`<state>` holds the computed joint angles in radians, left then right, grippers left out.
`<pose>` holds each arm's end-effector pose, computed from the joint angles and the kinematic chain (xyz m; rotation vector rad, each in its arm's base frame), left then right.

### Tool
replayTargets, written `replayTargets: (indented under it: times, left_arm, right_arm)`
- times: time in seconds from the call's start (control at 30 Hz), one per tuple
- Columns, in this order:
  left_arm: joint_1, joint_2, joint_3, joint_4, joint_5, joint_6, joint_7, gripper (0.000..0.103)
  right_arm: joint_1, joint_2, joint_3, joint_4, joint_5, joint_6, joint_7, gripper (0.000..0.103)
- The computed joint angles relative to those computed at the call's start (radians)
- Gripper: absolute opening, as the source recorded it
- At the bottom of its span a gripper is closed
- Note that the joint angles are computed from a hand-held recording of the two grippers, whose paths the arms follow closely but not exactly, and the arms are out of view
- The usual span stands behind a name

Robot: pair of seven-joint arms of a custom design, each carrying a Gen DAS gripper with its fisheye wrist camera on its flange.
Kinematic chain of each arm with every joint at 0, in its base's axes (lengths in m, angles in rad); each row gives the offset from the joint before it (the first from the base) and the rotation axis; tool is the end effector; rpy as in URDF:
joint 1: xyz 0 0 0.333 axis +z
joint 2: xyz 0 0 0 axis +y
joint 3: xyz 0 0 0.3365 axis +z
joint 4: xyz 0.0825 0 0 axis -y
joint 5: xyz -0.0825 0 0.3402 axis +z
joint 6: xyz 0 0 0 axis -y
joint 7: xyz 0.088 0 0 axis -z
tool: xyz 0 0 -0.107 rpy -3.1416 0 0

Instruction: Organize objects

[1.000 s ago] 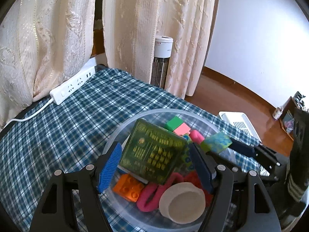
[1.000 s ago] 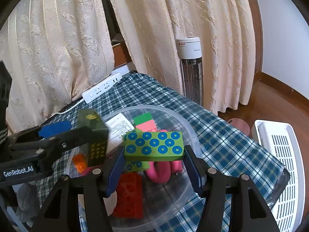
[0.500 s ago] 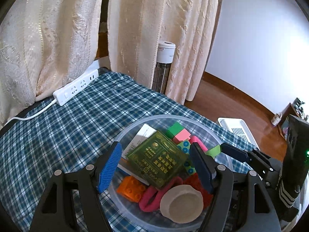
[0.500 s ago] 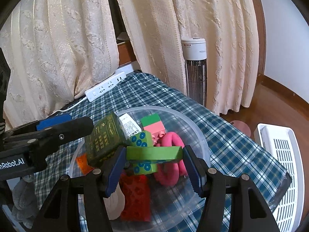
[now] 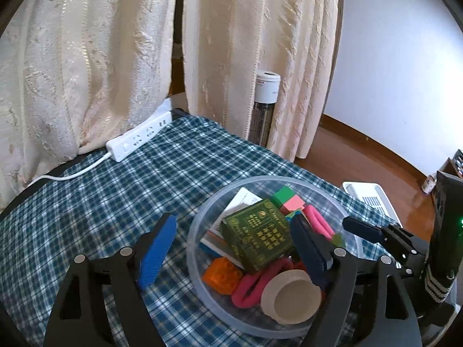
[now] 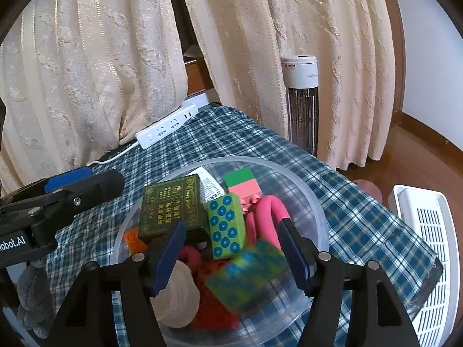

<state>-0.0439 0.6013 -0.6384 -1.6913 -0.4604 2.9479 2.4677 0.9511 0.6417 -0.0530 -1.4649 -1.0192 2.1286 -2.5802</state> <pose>0.6082 -0.3362 0.4170 -0.8468 2.5512 -1.2219 0.4612 0.5321 0.3651 -1.0640 2.1558 -0.8403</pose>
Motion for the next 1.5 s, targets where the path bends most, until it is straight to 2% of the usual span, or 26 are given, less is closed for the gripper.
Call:
replayTargets:
  times: [0.07,0.2,0.47,0.63,0.77,1.1,1.2,1.37,1.5]
  left_arm:
    - [0.009,-0.005,-0.003,-0.009,-0.005,0.012,0.000,0.083]
    - [0.025,-0.015,-0.010,-0.028,-0.010,0.028,-0.004,0.083]
    - [0.072,-0.032,-0.038,-0.097,0.023,0.114,-0.013,0.084]
    - [0.110,-0.034,-0.056,-0.118,0.058,0.123,-0.055,0.087]
    - [0.136,-0.036,-0.065,-0.133,0.079,0.118,-0.084,0.087]
    - [0.209,-0.055,-0.114,-0.208,0.121,0.140,-0.094,0.087]
    - [0.207,-0.069,-0.100,-0.223,0.134,0.137,-0.117,0.087]
    - [0.135,-0.109,-0.001,-0.241,0.163,0.126,-0.187,0.087]
    - [0.171,-0.117,-0.042,-0.271,0.166,0.146,-0.168,0.087]
  right_arm:
    - [0.005,0.005,0.000,0.012,0.000,-0.010,-0.008,0.071]
    - [0.017,0.014,-0.003,0.036,0.000,-0.029,-0.016,0.080]
    - [0.037,0.043,-0.006,0.103,0.029,-0.082,-0.061,0.090]
    - [0.061,0.057,-0.010,0.139,0.051,-0.136,-0.077,0.094]
    - [0.083,0.059,-0.011,0.152,0.062,-0.183,-0.073,0.102]
    - [0.116,0.115,0.001,0.259,0.122,-0.285,-0.148,0.102]
    - [0.131,0.142,-0.007,0.304,0.140,-0.302,-0.177,0.102]
    - [0.153,0.160,-0.022,0.334,0.160,-0.309,-0.175,0.102]
    - [0.167,0.166,-0.032,0.341,0.163,-0.314,-0.156,0.102]
